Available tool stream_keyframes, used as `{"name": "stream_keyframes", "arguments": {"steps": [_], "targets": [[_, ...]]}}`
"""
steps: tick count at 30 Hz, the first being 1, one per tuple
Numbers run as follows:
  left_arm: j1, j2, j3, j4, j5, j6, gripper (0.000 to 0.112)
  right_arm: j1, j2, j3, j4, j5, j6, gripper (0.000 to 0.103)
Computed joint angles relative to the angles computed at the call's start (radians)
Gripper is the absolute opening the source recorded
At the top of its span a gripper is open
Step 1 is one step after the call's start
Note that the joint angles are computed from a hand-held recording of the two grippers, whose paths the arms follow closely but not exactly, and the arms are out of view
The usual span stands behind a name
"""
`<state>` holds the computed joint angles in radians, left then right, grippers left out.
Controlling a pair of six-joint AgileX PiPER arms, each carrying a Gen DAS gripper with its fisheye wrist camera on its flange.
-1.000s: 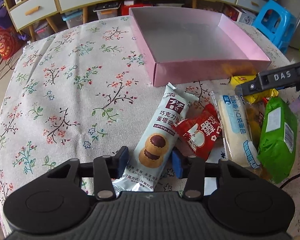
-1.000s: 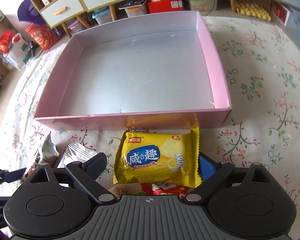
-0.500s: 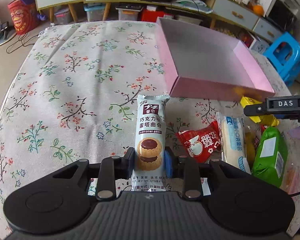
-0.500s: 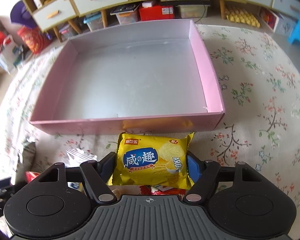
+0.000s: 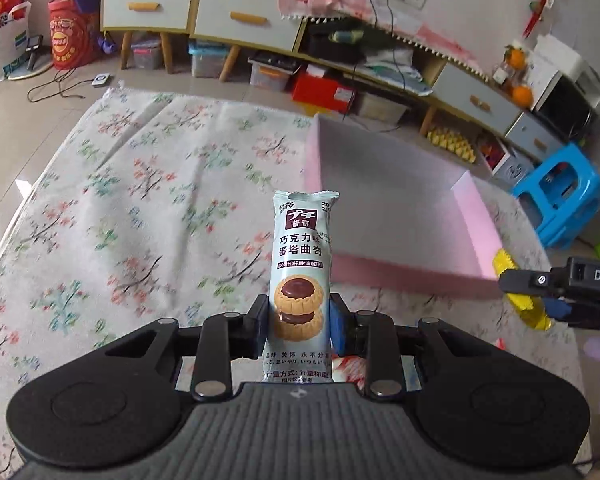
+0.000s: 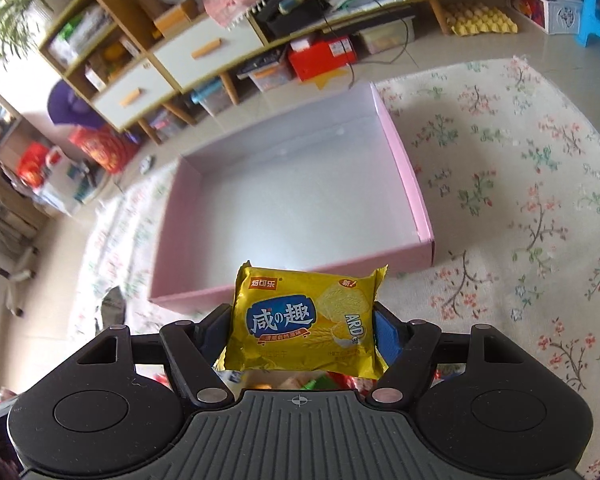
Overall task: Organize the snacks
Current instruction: 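Release the cookie bar in the pink box while right tool releases cracker pack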
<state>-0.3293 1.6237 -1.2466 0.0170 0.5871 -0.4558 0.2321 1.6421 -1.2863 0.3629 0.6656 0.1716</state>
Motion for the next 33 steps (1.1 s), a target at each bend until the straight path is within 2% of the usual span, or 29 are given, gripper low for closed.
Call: {"name": "stream_keyframes", "arguments": {"steps": [2,5,10,11,15,19,22,24,29,33], "targets": [[-0.005,0.053,-0.062,-0.018,-0.023,0.02,0.028,-0.011,0.024,-0.046,0.007,0.008,-0.002,0.073],[-0.037,0.134,-0.156,0.037,-0.055,-0.01,0.028,-0.016,0.062,-0.103,0.004,-0.011,-0.017,0.073],[-0.062,0.272,-0.251,0.101,-0.176,-0.094,0.028,-0.045,0.134,-0.113,0.124,-0.096,-0.151,0.073],[-0.067,0.299,-0.278,0.115,-0.173,-0.101,0.028,-0.051,0.151,-0.122,0.137,-0.101,-0.172,0.073],[-0.098,0.353,-0.297,0.307,-0.22,-0.175,0.028,-0.069,0.209,-0.138,0.176,-0.129,-0.229,0.073],[-0.093,0.409,-0.349,0.283,-0.13,-0.192,0.028,-0.067,0.255,-0.145,0.158,-0.129,-0.22,0.073],[-0.115,0.408,-0.34,0.38,-0.097,-0.217,0.028,-0.054,0.272,-0.151,0.105,-0.135,-0.185,0.073],[-0.124,0.4,-0.35,0.385,-0.056,-0.194,0.028,-0.046,0.275,-0.159,0.065,-0.125,-0.162,0.073],[-0.115,0.381,-0.353,0.309,-0.009,-0.117,0.028,-0.029,0.28,-0.185,-0.011,-0.079,-0.091,0.073],[-0.111,0.4,-0.415,0.235,0.085,-0.039,0.027,-0.032,0.283,-0.207,-0.017,-0.024,-0.076,0.073]]}}
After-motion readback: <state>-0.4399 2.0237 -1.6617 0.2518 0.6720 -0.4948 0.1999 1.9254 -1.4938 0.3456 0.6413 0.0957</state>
